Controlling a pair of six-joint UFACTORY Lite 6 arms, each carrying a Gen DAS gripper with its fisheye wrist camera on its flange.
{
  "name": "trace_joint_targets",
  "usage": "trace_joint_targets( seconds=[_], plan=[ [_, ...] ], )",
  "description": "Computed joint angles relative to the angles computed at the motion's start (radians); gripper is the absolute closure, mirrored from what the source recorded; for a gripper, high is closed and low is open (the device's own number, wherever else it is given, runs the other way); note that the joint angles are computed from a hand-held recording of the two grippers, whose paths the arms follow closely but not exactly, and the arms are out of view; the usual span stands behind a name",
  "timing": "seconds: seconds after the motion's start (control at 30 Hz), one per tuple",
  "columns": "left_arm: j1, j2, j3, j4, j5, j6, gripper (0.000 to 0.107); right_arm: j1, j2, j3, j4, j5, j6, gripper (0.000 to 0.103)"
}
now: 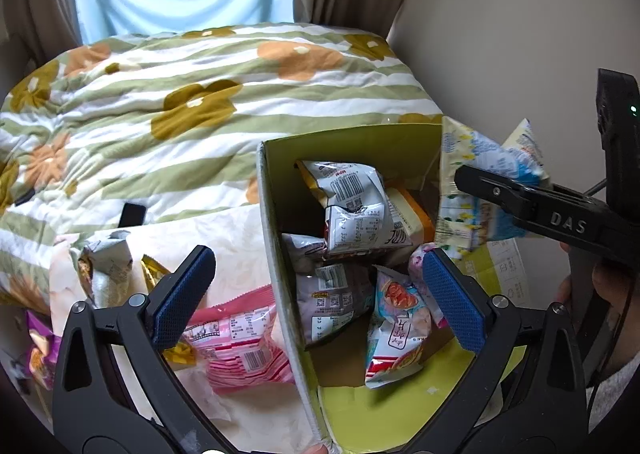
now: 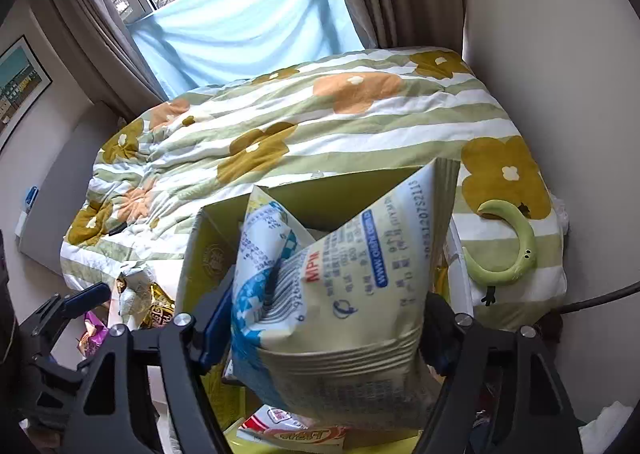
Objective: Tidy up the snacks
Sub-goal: 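Carry both bags over the cardboard box and open both tools to drop them, then withdraw both tools from the box back toward the snacks on the bed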
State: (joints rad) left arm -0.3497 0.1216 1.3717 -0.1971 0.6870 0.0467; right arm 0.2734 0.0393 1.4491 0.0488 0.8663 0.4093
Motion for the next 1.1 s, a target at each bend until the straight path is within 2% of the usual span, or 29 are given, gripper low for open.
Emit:
trace_joint_targets(
  seconds=[0.07,0.13,0.27,0.4,0.7,0.93,1.1],
  plan=[
    [-0.003,-0.005,-0.015,0.014,-0.001,-0.007,0.005,0.003,0.01,-0.013,-0.031,-0.005,0.028,0.007],
    [-0.001,-0.025,-0.054,0.018,-0.007,-0.005,0.005,0.009,-0.034,-0.078,-0.028,-0.035,0.036,0.001],
    [-0.002,-0.075,-0.129,0.028,-0.016,-0.017,0.005,0.038,-0.148,-0.211,-0.027,-0.082,0.067,0.001],
    [-0.006,-0.138,-0.181,0.041,-0.022,-0.042,0.005,0.101,-0.205,-0.241,-0.111,-0.057,0.136,0.001],
    [-0.048,-0.291,-0.209,0.157,0.022,-0.171,0.005,0.201,-0.277,-0.176,-0.196,0.053,0.218,0.001],
    [-0.093,-0.467,-0.257,0.28,0.103,-0.324,0.005,0.343,-0.319,-0.089,-0.286,0.149,0.283,0.001],
    [-0.09,-0.625,-0.312,0.354,0.189,-0.411,0.004,0.437,-0.315,-0.031,-0.307,0.156,0.311,0.001]
  ],
)
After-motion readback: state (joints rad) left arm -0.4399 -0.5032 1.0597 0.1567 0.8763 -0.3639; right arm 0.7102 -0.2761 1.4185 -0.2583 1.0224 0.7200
